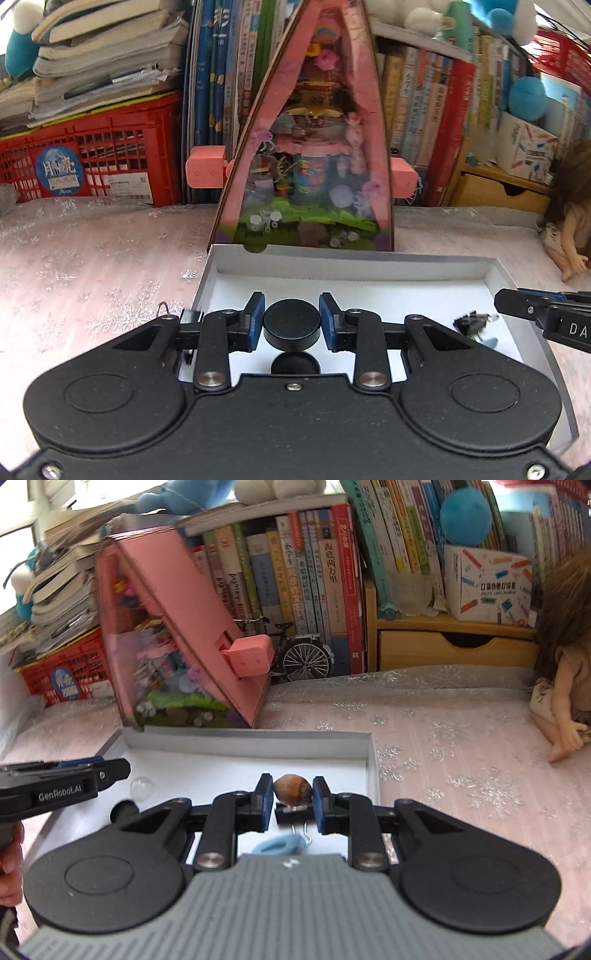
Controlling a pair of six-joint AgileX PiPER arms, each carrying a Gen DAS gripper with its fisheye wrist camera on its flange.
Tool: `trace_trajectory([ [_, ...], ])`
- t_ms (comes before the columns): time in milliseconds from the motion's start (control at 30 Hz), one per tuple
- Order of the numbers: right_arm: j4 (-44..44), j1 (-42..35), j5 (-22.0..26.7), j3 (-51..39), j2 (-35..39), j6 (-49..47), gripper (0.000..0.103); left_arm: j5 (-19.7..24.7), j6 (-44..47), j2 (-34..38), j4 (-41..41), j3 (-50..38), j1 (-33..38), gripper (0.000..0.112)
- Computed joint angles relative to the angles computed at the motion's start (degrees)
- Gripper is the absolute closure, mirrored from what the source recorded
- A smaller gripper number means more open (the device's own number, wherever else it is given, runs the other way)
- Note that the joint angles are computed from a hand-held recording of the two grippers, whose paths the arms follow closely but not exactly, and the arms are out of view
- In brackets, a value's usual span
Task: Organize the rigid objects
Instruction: 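Lower the puck and nut into the tray and open both tools, then lift both open tools up out of the tray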
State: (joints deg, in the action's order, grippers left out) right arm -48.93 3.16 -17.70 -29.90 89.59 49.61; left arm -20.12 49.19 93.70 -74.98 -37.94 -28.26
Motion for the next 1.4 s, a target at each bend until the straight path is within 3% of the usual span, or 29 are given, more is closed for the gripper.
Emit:
trace_trajectory([
  [267, -3.55, 0.52, 1.6, -5.56, 5.88, 3.36, 0.075, 2.07, 1.69, 4.88, -0.22, -4.39, 2.82, 0.082],
  [633, 4.82, 2.04, 1.87, -8.06, 9.66, -5.69, 0.074, -0.97, 4.1, 10.2, 0.31, -8.88, 1.75, 0.082],
  [733, 5.46, 2.64, 2.54, -9.11, 10.74, -6.2, 0.073, -0.37, 11.13, 11.48, -6.23, -11.13, 1.61, 0.082],
  [867, 6.5, 3.0, 2.72, -9.33, 11.61, -7.39, 0.073, 0.55, 12.99, 11.81, -7.83, -11.75, 1.92, 0.082],
  [967, 6.66, 3.21, 3.63, -9.67, 12.17, -7.35, 0.073, 0.45, 24.35, 12.89, -18.63, -13.69, 1.92, 0.082],
  [1033, 7.47, 3.12, 3.38, -9.35, 12.21, -8.38, 0.074, -0.52, 27.45, 13.39, -21.11, -14.34, 1.4, 0.082],
  [1400, 11.66, 2.13, 0.91, -4.8, 7.34, -11.97, 0.068, -2.3, 21.2, 8.86, -16.52, -9.57, -1.12, 0.065],
])
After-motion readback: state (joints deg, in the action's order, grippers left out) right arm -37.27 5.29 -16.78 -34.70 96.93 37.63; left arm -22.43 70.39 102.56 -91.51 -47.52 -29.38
